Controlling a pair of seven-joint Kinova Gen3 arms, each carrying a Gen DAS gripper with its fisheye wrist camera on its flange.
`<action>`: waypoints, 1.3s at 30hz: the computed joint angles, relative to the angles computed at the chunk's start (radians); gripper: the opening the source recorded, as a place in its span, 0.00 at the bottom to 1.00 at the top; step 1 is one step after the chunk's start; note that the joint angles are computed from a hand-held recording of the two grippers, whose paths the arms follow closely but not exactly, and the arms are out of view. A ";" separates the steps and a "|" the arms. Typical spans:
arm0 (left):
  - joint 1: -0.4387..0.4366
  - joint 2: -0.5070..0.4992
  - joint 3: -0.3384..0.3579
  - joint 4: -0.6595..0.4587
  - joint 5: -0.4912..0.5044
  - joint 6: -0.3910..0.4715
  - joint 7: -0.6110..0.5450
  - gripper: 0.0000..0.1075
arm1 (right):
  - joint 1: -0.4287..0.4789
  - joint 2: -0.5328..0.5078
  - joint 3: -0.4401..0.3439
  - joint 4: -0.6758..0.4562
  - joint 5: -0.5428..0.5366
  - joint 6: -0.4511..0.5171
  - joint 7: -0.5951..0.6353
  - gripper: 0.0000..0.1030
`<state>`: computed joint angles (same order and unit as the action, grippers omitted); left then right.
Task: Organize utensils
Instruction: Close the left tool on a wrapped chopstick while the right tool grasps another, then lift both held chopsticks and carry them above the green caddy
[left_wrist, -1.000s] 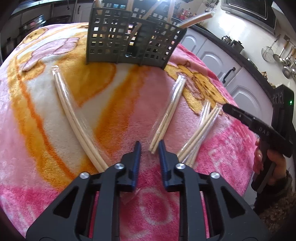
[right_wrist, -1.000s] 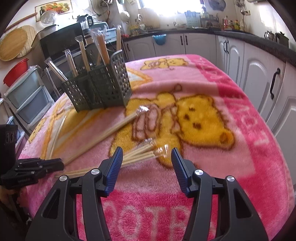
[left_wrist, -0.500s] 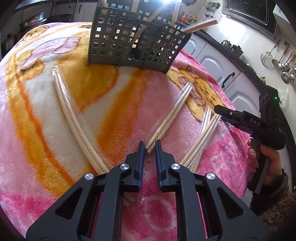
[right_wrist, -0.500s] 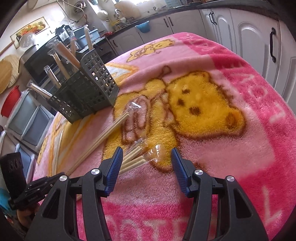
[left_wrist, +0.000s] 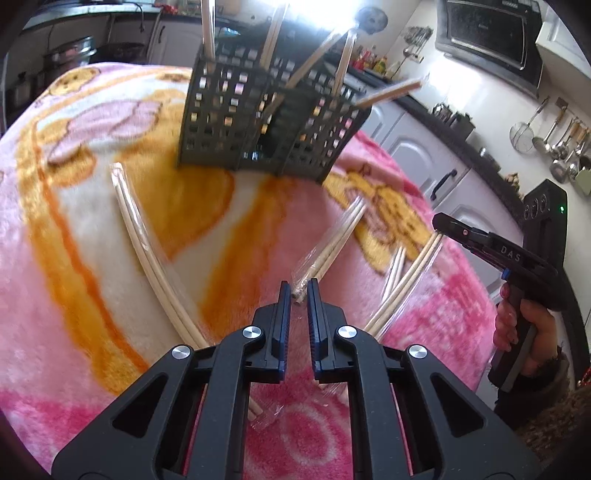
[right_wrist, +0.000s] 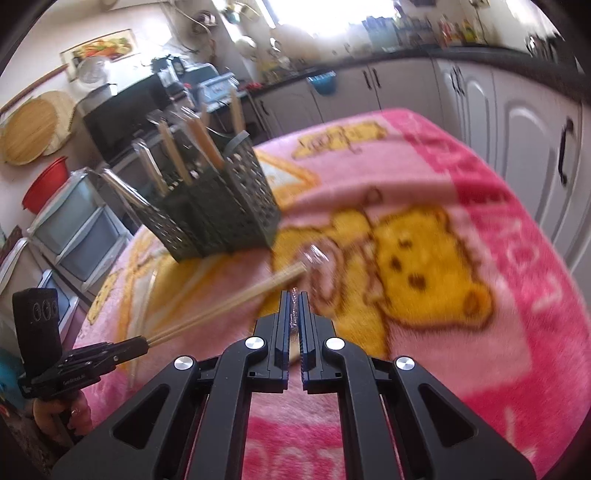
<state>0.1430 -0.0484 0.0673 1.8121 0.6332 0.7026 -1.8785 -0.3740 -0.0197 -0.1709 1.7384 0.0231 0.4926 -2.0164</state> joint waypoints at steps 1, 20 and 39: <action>-0.001 -0.008 -0.002 0.002 0.006 -0.007 -0.006 0.05 | -0.003 -0.004 -0.004 -0.003 0.014 -0.004 -0.004 0.04; 0.026 -0.097 -0.074 -0.022 0.157 -0.100 -0.168 0.02 | -0.046 -0.016 -0.031 -0.096 0.025 -0.059 0.083 0.04; 0.077 -0.148 -0.121 -0.094 0.222 -0.185 -0.261 0.02 | -0.052 -0.028 -0.046 -0.171 0.090 -0.173 0.108 0.04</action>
<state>0.2196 -0.1966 -0.0538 1.7185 0.8551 0.5177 -2.1394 -0.4265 -0.0478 -0.2167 1.5675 0.1128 0.3192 -1.9084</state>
